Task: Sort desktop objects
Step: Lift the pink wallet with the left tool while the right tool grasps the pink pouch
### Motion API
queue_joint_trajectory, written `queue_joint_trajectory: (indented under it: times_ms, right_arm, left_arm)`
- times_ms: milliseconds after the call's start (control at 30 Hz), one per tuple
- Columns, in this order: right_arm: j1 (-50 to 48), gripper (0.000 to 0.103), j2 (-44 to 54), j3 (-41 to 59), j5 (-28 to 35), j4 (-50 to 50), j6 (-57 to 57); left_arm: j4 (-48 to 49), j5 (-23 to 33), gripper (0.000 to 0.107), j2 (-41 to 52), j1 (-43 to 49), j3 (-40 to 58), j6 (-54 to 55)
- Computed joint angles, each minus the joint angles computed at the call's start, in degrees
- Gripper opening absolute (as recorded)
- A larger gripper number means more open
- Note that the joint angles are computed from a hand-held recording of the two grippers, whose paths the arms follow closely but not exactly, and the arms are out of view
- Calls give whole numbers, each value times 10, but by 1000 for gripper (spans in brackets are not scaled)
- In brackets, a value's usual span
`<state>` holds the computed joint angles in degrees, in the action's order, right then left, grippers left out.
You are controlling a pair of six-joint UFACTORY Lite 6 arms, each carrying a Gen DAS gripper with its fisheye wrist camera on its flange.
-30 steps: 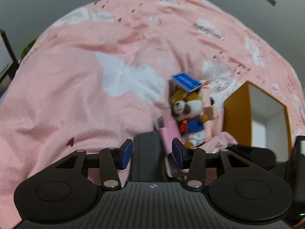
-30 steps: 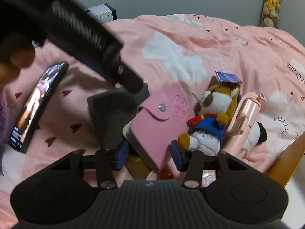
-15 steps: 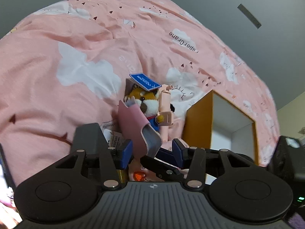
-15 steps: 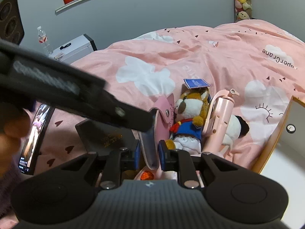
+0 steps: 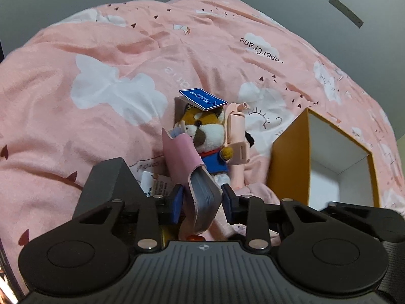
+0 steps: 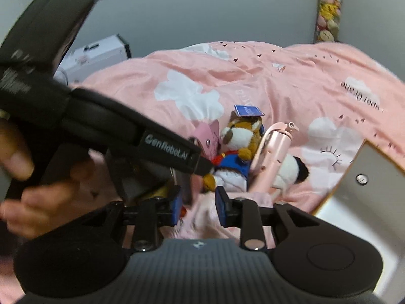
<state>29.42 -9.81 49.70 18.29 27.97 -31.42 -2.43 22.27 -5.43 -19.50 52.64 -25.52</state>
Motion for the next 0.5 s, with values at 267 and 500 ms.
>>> queue_joint_trajectory:
  times_ms: [267,500]
  right_arm:
    - [58,37,-32,-31,22,-169,71]
    - [119,40,1,-25,4,-314,157]
  left_arm:
    - [259,47,20,-78,-71,-31,-240]
    - [310,102,18,-149,-122,-53,-291]
